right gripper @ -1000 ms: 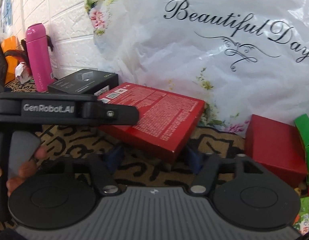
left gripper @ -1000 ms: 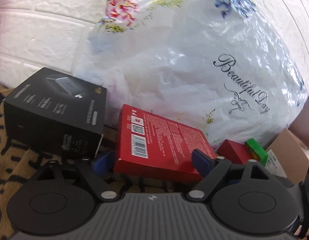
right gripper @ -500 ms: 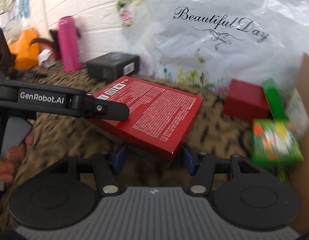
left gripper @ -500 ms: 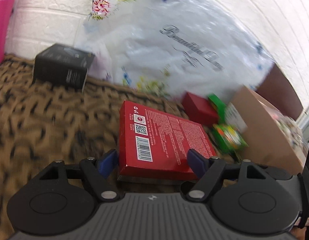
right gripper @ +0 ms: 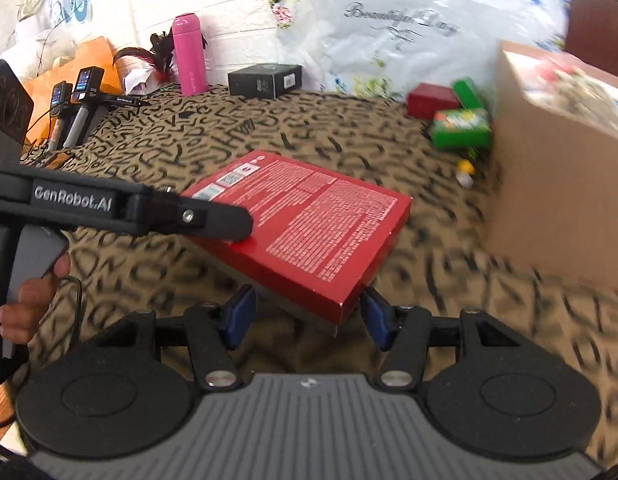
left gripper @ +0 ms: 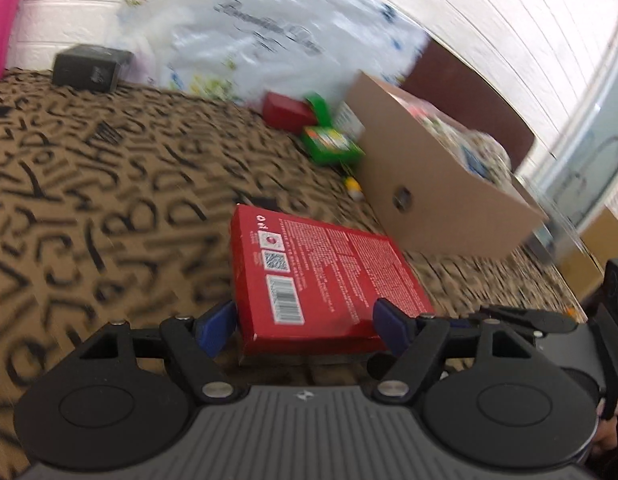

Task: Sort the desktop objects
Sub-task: 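Lift the red box with the left gripper over the cardboard box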

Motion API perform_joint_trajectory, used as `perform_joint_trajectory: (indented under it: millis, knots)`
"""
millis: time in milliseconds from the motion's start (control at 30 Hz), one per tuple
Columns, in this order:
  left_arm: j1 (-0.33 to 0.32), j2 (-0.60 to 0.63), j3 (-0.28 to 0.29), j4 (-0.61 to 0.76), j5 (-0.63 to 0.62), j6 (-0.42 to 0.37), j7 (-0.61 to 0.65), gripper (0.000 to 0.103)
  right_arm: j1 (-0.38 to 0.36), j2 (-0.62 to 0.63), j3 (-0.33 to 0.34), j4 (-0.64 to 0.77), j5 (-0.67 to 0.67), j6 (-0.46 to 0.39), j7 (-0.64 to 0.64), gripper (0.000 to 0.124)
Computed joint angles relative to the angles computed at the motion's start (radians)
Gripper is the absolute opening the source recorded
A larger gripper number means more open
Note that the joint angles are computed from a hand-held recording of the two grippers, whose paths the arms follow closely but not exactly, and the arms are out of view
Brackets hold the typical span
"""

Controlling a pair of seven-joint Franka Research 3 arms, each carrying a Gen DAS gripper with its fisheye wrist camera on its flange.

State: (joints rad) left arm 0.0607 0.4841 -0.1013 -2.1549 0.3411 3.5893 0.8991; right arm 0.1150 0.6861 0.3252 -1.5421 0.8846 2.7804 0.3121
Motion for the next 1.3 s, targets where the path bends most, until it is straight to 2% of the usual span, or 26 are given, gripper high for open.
perform_joint_trajectory:
  millis: [67, 133, 200, 300, 400, 467, 500, 600, 733, 933, 1033, 1167, 1300]
  knots:
    - [-0.017, -0.004, 0.007, -0.010, -0.011, 0.010, 0.007, 0.077, -0.033, -0.037, 0.021, -0.065, 0.043, 0.022, -0.045, 0.058]
    - [-0.089, -0.008, 0.063, -0.015, -0.100, 0.023, 0.051, 0.082, -0.048, -0.054, 0.035, -0.105, 0.082, 0.064, -0.100, 0.062]
    - [-0.134, -0.010, 0.095, -0.008, -0.174, 0.015, 0.085, 0.084, -0.050, -0.063, 0.041, -0.127, 0.110, 0.105, -0.133, 0.065]
    - [-0.082, 0.000, 0.053, 0.033, -0.118, -0.046, 0.088, 0.085, -0.057, -0.051, 0.056, -0.115, 0.132, 0.115, -0.181, 0.071]
    - [-0.041, 0.013, 0.016, 0.070, -0.076, -0.121, 0.085, 0.085, -0.052, -0.026, 0.054, -0.082, 0.126, 0.101, -0.216, 0.071]
    - [0.015, 0.029, -0.036, 0.081, -0.039, -0.120, 0.066, 0.084, -0.045, -0.014, 0.050, -0.066, 0.115, 0.088, -0.224, 0.071]
    - [0.023, 0.034, -0.041, 0.086, -0.007, -0.118, 0.035, 0.085, -0.033, -0.012, 0.040, -0.062, 0.103, 0.087, -0.215, 0.071]
    - [-0.082, 0.023, 0.045, 0.075, -0.091, -0.109, 0.070, 0.084, -0.032, 0.002, 0.047, -0.048, 0.100, 0.090, -0.226, 0.073]
    - [-0.208, -0.011, 0.147, 0.047, -0.192, -0.086, 0.132, 0.079, -0.040, -0.014, 0.040, -0.048, 0.097, 0.047, -0.185, 0.071]
    - [-0.316, -0.062, 0.210, 0.020, -0.353, -0.008, 0.266, 0.079, -0.116, -0.069, 0.115, -0.084, 0.296, 0.064, -0.382, 0.071]
    - [-0.314, -0.083, 0.193, 0.027, -0.398, 0.022, 0.324, 0.079, -0.150, -0.102, 0.144, -0.089, 0.438, 0.058, -0.513, 0.071]
    - [-0.287, -0.078, 0.156, 0.098, -0.411, 0.023, 0.381, 0.079, -0.171, -0.126, 0.157, -0.065, 0.617, 0.047, -0.684, 0.071]
    - [-0.273, -0.016, 0.138, 0.235, -0.397, 0.017, 0.416, 0.079, -0.154, -0.105, 0.116, 0.022, 0.685, 0.018, -0.708, 0.071]
